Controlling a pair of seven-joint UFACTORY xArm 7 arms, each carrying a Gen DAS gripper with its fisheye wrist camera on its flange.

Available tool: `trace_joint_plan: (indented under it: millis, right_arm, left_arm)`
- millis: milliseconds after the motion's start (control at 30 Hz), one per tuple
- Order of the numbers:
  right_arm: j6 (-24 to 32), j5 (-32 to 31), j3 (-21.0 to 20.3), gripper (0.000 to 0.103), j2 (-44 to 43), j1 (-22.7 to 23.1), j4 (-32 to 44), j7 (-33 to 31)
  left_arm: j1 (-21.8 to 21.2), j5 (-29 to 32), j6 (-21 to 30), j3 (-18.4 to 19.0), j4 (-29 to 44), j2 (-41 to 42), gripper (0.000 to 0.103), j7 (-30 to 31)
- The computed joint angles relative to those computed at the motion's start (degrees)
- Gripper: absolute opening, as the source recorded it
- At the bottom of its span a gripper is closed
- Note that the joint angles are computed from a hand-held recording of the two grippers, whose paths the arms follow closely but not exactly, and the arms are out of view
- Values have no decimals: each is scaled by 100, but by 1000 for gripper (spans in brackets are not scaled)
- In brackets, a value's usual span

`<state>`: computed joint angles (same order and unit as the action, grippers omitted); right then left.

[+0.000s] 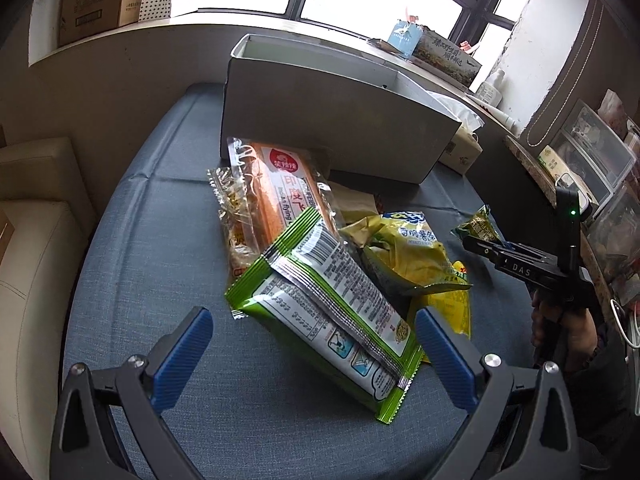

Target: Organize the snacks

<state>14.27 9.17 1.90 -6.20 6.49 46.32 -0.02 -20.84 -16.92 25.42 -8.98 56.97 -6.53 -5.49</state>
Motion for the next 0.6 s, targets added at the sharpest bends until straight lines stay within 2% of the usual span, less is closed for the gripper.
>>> trace_joint_plan:
  millis: [100, 267, 367, 500, 533, 600]
  right_arm:
    - [-147, 430, -54, 40, -283, 177, -195, -284]
    - [-296, 987, -243, 40, -742, 586, -474, -660]
    - [-327, 983, -208, 40, -900, 659, -567, -623]
    - [-311, 1046, -289, 40, -1050, 833, -652, -671]
    - [-318, 1066, -302, 40, -1080, 866, -677, -682]
    - [-350, 1010, -253, 41, -1105, 855, -719, -609]
  left_arm:
    - [-12, -150, 80, 19, 37, 79, 103, 30]
    - [-41, -796, 289, 62, 146, 252, 103, 388]
    - [-5, -1071, 441, 46, 239, 376, 103, 436]
    - [-1, -1753, 552, 20, 311, 463, 102, 1002]
    - [4, -1882, 582, 11, 335, 498, 99, 1116]
    - [24, -2168, 679, -3, 379, 572, 74, 1304]
